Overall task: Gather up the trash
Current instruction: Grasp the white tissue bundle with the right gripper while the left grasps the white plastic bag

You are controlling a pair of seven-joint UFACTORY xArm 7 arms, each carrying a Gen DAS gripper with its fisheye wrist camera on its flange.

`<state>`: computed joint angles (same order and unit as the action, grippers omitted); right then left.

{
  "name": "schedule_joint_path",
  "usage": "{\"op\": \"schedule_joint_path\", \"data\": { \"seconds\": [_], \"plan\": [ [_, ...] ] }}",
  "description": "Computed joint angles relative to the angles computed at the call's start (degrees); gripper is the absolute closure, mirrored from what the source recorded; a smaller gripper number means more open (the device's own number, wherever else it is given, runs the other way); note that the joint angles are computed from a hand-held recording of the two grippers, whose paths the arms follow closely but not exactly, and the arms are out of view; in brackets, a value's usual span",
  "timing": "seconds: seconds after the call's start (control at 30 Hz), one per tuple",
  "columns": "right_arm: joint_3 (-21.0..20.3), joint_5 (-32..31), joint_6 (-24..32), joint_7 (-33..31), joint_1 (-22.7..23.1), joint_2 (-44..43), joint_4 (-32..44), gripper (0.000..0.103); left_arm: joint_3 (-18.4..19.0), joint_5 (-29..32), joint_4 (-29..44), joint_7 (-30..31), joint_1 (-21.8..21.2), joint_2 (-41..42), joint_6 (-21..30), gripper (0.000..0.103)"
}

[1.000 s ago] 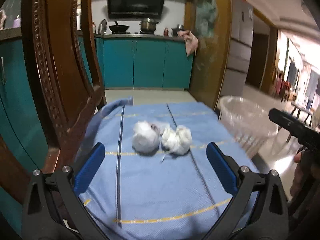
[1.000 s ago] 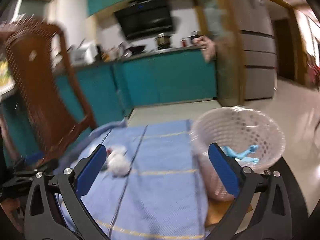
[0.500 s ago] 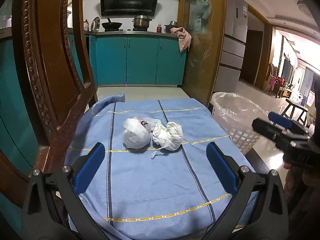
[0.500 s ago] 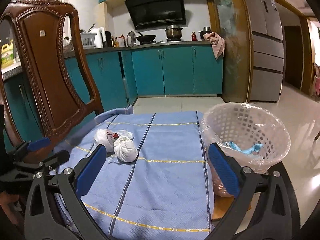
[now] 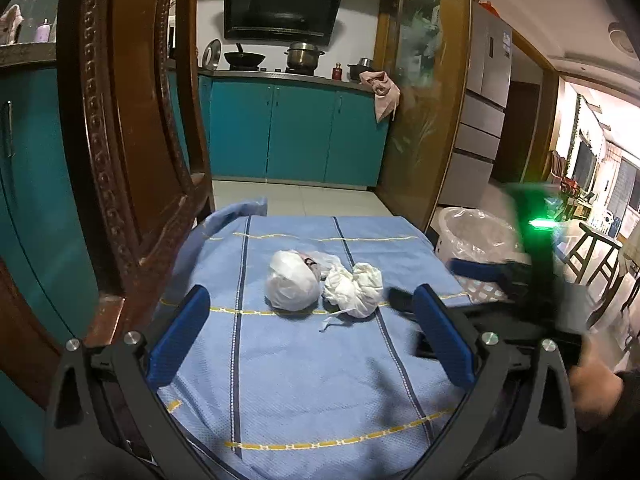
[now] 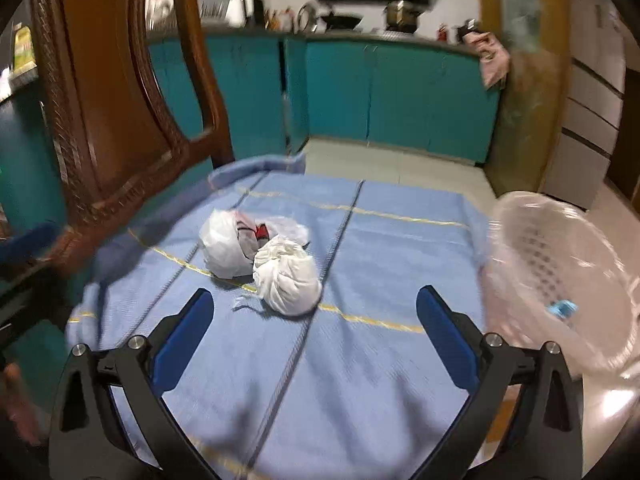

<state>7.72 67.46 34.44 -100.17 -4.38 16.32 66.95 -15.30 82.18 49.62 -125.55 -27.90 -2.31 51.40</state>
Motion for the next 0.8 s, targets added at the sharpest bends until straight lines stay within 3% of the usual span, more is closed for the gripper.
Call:
{"op": "schedule_joint_path", "data": {
  "seconds": [0.17, 0.23, 0.27, 0.3, 0.37, 0.47, 0.57, 0.8],
  "plan": [
    [1.6, -9.2, -3.9, 8.3, 3.7, 6.9, 5.1, 0.02, 0.6, -1.3, 0.1, 1.1, 0.5, 0.7, -0.7, 0.002],
    [1.9, -13.6, -4.0, 12.1, 4.3, 8.7, 6.2, 0.031, 1.0, -1.6, 0.1, 1.1, 0.8, 0.9, -1.4, 0.002],
    [1.8, -16.1, -4.2, 13.7, 4.7, 9.2, 6.4, 0.048, 1.1, -1.6, 0.1, 1.1, 0.9, 0.9, -1.7, 0.002],
    [2.3, -16.9, -4.8, 14.0, 4.3, 9.2, 6.1, 0.056, 1.2, -1.9, 0.2, 1.4, 1.1, 1.1, -1.8, 0.002],
    [3.5, -17.4, -3.4, 14.6, 2.3, 7.6, 5.4, 0.061, 1.6, -2.2, 0.7, 2.2, 1.5, 1.6, -2.7, 0.002],
    [4.2, -13.9, 1.1, 12.9, -2.0, 3.7, 4.4, 0.062, 2.3, -2.2, 2.0, 3.6, 2.0, 2.9, -3.5, 0.002],
    [2.1, -9.8, 5.8, 11.6, -4.7, 1.1, 4.8, 0.062, 4.2, -1.9, 4.7, 5.8, 3.4, 6.0, -7.9, 0.002],
    [-2.8, -4.9, 12.9, 11.1, -7.7, 0.1, 5.8, 0.061, 8.8, -3.1, 12.3, 11.8, 5.0, 14.3, -12.9, 0.004]
  ]
}}
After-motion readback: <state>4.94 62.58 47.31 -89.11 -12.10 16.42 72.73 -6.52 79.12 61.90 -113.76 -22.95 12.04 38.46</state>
